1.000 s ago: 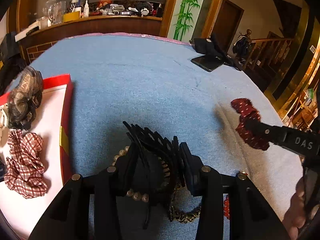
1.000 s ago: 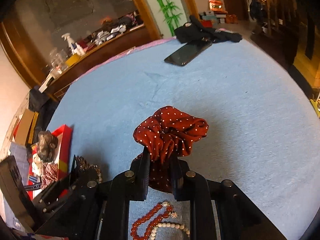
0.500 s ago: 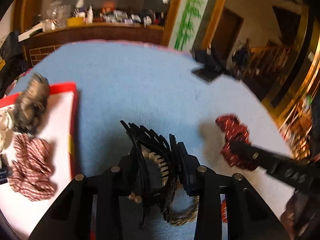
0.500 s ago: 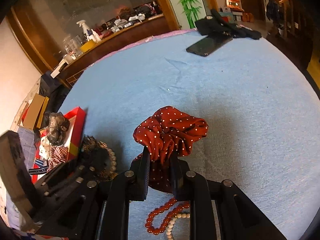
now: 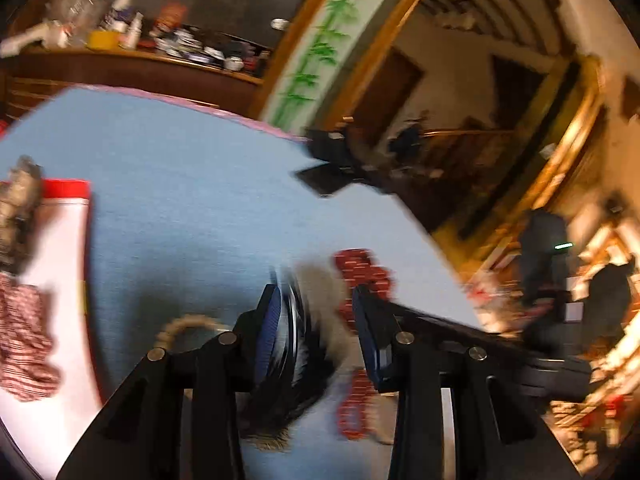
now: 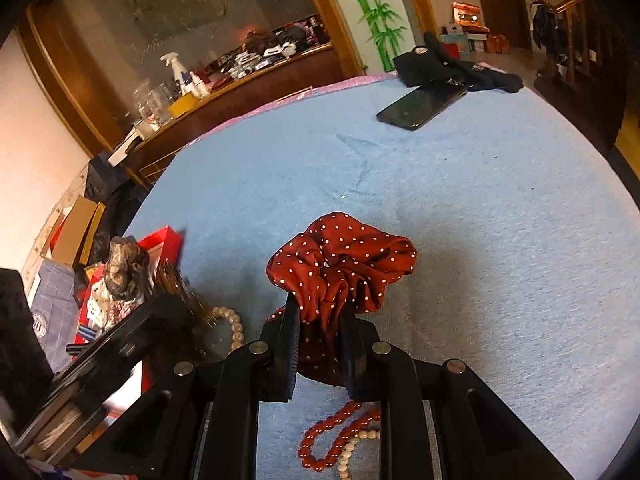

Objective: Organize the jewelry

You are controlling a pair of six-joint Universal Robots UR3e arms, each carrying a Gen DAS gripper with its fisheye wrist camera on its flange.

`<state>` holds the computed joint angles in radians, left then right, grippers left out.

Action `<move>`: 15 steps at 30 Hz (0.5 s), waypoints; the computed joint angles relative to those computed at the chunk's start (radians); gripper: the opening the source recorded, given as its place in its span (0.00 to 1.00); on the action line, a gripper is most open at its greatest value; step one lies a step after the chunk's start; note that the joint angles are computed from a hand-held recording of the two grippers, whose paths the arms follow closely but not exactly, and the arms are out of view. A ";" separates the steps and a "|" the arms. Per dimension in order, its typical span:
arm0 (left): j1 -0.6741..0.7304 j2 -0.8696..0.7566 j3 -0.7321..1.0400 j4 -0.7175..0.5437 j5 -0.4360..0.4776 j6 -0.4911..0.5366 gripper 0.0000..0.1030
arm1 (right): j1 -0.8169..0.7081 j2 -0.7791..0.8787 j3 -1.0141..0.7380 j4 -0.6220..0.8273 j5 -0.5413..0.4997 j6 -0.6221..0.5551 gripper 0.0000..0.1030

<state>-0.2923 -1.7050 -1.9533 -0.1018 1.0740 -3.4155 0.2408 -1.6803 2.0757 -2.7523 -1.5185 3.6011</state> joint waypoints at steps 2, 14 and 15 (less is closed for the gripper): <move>-0.006 0.000 0.005 -0.004 0.047 -0.006 0.33 | -0.009 -0.005 0.002 0.008 -0.005 0.010 0.18; -0.119 -0.074 0.139 -0.210 0.264 0.054 0.63 | -0.033 -0.024 0.014 0.022 -0.008 0.036 0.18; -0.120 -0.084 0.148 -0.224 0.251 0.056 0.63 | -0.033 -0.023 0.014 0.021 -0.007 0.037 0.18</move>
